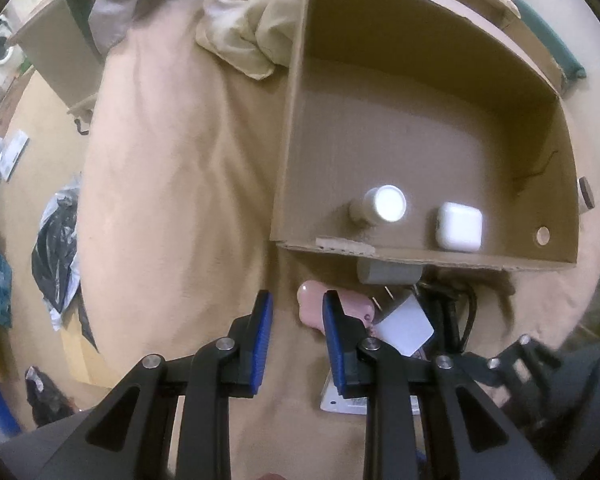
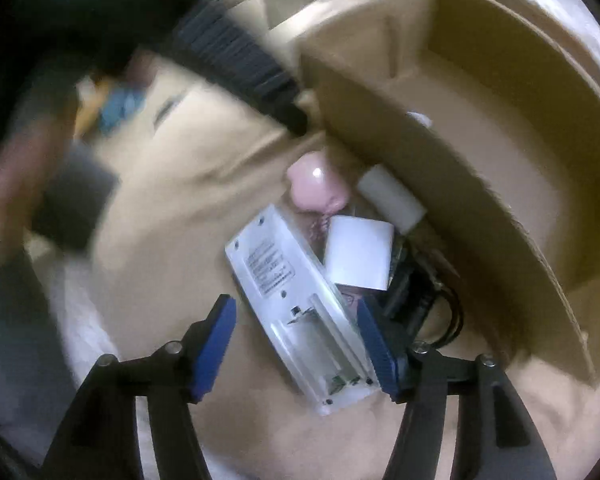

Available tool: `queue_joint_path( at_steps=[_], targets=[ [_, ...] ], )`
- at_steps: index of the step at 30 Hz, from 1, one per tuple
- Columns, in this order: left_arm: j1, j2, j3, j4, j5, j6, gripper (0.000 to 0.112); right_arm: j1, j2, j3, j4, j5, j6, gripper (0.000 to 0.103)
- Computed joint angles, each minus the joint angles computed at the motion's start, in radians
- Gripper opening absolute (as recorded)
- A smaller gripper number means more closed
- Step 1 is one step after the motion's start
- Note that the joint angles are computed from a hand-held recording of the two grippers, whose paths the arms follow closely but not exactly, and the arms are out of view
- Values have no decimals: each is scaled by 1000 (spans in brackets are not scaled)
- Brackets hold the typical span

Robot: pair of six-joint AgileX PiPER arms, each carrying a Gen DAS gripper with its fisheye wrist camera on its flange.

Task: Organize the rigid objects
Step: 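Grasp the pink heart-shaped item with the left tool while the right tool grasps the white remote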

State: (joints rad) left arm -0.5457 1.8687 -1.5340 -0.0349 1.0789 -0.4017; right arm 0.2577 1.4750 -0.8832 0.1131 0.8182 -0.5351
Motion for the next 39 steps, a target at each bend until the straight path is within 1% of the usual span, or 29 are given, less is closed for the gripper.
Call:
queue_joint_path(
  at_steps=[1, 2, 3, 4, 5, 6, 7, 8, 10, 12, 14, 15, 17, 18, 20, 21, 22, 23, 24, 25, 26, 27, 28, 29, 30, 32, 36, 39],
  targets=[
    [-6, 3, -3, 19, 2, -13, 24, 55, 1, 33, -94, -53, 62, 67],
    [-6, 5, -4, 24, 3, -17, 24, 91, 3, 61, -164, -99, 105, 63],
    [-3, 8, -6, 19, 4, -16, 24, 102, 0, 79, -193, -127, 119, 58],
    [2, 12, -6, 12, 5, -12, 25, 97, -5, 82, -183, -134, 103, 55],
    [6, 14, -7, 9, 9, -11, 31, 74, -16, 78, -141, -129, 55, 49],
    [10, 17, -5, 5, 11, -11, 37, 42, -29, 73, -83, -116, -5, 48],
    [15, 18, 1, -5, 7, -9, 51, 1, -43, 63, -6, -89, -84, 46],
    [20, 19, 7, -19, 3, -6, 61, -37, -59, 54, 60, -56, -152, 46],
    [33, 19, 19, -54, -4, 8, 62, -131, -78, 21, 162, 34, -253, 46],
    [35, 26, 23, -79, -13, 21, 62, -250, -96, -16, 239, 131, -313, 46],
    [31, 40, 25, -93, -19, 41, 62, -367, -107, -60, 285, 213, -345, 46],
    [25, 55, 16, -100, -16, 51, 62, -396, -113, -71, 313, 237, -334, 46],
    [17, 89, -6, -111, -11, 66, 62, -524, -104, -111, 385, 316, -359, 46],
    [15, 104, -17, -114, -9, 70, 62, -568, -98, -128, 405, 334, -363, 46],
    [12, 134, -36, -122, -18, 76, 62, -640, -93, -143, 426, 351, -371, 46],
    [12, 142, -43, -120, -25, 76, 62, -653, -83, -150, 433, 349, -366, 46],
    [10, 153, -52, -111, -27, 74, 61, -636, -87, -136, 435, 330, -341, 46],
    [11, 173, -70, -109, -9, 78, 57, -634, -77, -144, 435, 326, -330, 46],
    [13, 185, -72, -109, -3, 77, 56, -615, -80, -135, 433, 311, -310, 46],
    [18, 187, -67, -111, -9, 78, 56, -618, -71, -141, 437, 312, -313, 46],
    [23, 190, -68, -116, -7, 84, 52, -601, -85, -152, 433, 325, -284, 46],
    [24, 190, -72, -113, -1, 86, 48, -606, -84, -154, 440, 330, -293, 46],
    [24, 190, -73, -107, 6, 92, 48, -609, -93, -146, 445, 333, -298, 46],
    [24, 193, -77, -108, 10, 96, 48, -572, -96, -151, 445, 321, -264, 46],
    [29, 185, -64, -114, -2, 100, 47, -555, -104, -116, 454, 291, -264, 46],
    [36, 182, -60, -120, 0, 102, 47, -578, -98, -127, 460, 309, -282, 46],
    [36, 158, -38, -94, -1, 73, 47, -560, -130, -80, 474, 284, -283, 46],
    [36, 108, 9, -53, -8, 52, 47, -568, -135, -86, 478, 295, -280, 46]
  ],
)
